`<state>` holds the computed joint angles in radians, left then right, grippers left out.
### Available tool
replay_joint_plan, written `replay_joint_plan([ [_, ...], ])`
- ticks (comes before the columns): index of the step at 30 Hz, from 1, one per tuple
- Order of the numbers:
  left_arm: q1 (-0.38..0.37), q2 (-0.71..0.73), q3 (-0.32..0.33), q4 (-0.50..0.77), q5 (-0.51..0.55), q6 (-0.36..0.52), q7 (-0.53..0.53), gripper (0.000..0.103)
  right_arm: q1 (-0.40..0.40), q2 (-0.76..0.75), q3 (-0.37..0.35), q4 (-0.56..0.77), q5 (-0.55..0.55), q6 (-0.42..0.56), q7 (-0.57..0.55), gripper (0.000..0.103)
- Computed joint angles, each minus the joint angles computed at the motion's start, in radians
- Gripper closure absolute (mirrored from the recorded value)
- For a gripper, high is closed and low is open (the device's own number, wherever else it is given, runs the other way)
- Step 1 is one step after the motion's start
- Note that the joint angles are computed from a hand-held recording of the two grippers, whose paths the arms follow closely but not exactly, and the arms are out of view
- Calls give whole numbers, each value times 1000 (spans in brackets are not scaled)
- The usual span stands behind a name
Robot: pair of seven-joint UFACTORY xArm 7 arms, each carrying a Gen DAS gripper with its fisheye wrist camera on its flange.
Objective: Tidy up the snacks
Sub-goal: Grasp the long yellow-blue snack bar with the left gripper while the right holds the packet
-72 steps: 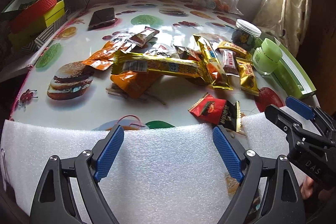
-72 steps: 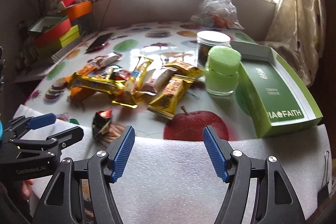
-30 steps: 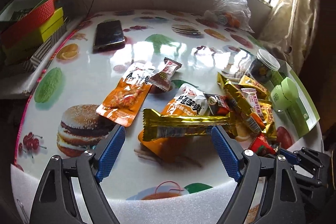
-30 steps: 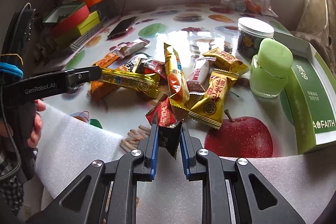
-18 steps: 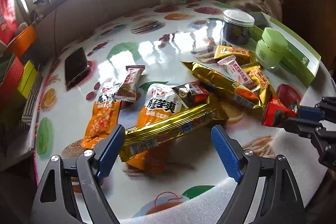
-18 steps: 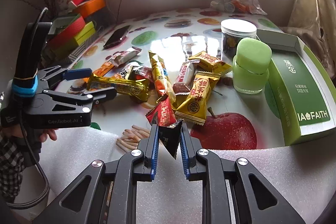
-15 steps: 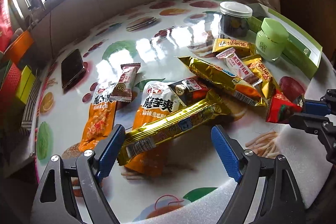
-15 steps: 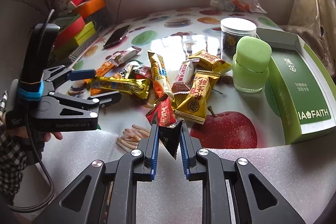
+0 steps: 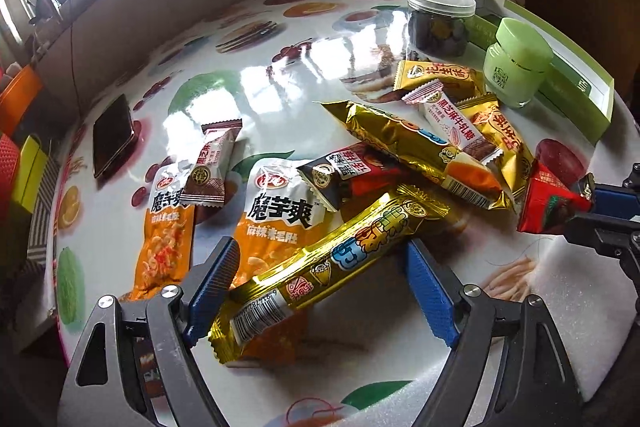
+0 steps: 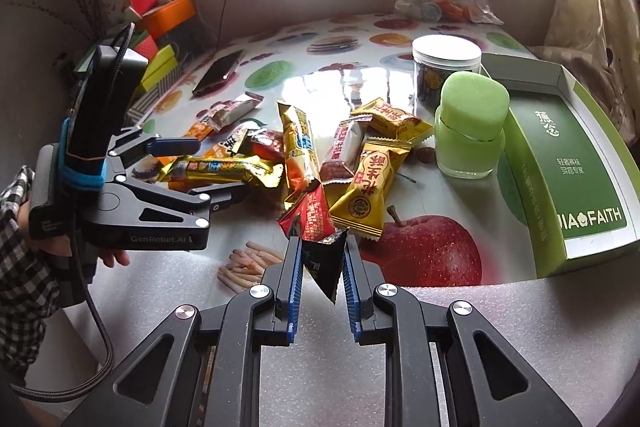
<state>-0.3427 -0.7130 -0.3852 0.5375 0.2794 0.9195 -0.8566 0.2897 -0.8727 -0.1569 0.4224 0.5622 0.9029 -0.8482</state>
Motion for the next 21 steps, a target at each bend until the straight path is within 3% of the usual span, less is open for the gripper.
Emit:
replay_joint_plan([
  [5, -1, -4, -4, 0, -11, 6, -23, 45, -3, 5, 0, 5, 1, 2, 1, 85],
  [11, -14, -22, 9, -12, -49, -19, -35, 74, -4, -3, 0, 2, 5, 5, 5, 85],
  [14, -20, -33, 6, -16, -62, -28, -49, 78, -8, -10, -7, 2, 5, 12, 3, 85],
  [21, -18, -79, -13, -13, -81, -23, -110, 79, -16, -10, -21, 13, 17, 25, -1, 85],
])
